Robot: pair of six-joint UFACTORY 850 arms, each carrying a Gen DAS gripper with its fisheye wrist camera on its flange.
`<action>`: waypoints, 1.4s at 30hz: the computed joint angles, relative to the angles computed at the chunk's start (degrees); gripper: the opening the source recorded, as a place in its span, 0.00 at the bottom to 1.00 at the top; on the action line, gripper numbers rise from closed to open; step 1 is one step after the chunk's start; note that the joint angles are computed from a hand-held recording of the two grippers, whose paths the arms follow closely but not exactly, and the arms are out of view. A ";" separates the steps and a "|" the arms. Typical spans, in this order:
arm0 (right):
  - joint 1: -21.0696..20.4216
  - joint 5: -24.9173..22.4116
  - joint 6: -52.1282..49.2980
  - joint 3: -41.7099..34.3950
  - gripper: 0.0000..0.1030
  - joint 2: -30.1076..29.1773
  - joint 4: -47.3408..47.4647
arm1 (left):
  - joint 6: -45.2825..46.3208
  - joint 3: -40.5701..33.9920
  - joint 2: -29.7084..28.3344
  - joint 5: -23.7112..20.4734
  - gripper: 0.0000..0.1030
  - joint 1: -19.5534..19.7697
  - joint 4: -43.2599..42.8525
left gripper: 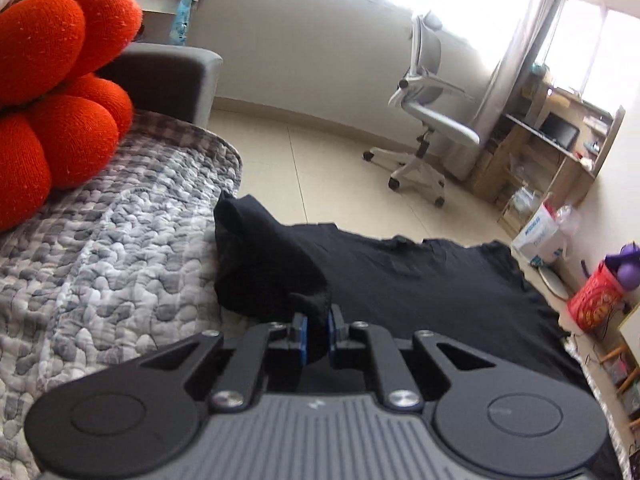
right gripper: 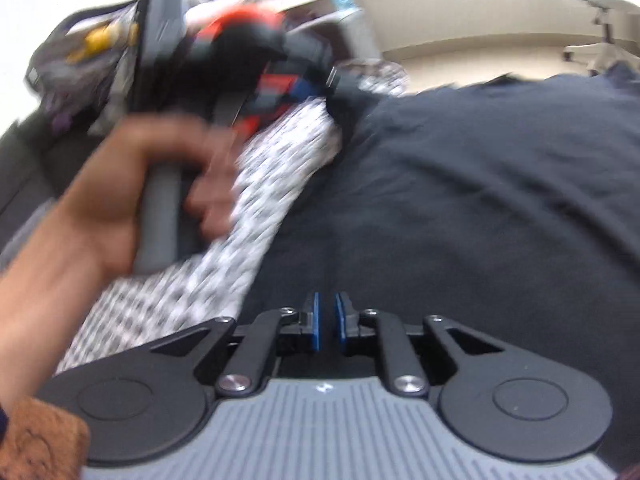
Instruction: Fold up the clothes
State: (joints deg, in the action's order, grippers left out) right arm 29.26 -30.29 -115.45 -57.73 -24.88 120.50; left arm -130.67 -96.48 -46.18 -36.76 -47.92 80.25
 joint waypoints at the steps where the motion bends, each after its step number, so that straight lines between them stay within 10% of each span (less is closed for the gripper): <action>1: -0.59 0.43 -0.02 -0.58 0.15 -0.35 1.07 | 0.68 -0.48 -0.45 0.04 0.09 0.05 -1.10; 9: -6.02 -0.27 8.04 -4.41 0.16 -3.00 3.10 | 10.31 -7.07 -4.70 5.10 0.13 -1.17 -1.28; 17: -7.87 2.14 6.52 -11.62 0.16 -5.86 4.71 | 3.37 -0.72 -1.20 14.16 0.48 -0.06 3.36; 19: -7.45 2.43 6.50 -14.22 0.22 -7.49 3.11 | 1.06 0.34 -0.53 12.89 0.56 -0.48 5.57; 21: -6.83 1.68 7.85 -17.58 0.62 -9.72 -1.09 | 1.79 0.17 -0.74 13.14 0.57 -0.46 4.71; 30: -3.47 0.53 24.18 -37.71 0.65 -22.26 -29.76 | 10.65 -1.99 -2.31 13.36 0.57 -0.15 -2.30; 32: -2.89 2.72 28.12 -41.00 0.56 -24.56 -34.75 | 9.00 -1.45 -2.15 13.58 0.56 -0.07 -0.86; 35: -2.36 7.11 30.10 -43.04 0.02 -25.97 -39.91 | 6.89 -0.69 -1.90 13.25 0.55 -0.11 1.04; 42: -5.82 5.81 26.06 -44.59 0.01 -26.34 -28.49 | 7.91 -0.90 -1.88 13.23 0.54 -0.10 -0.12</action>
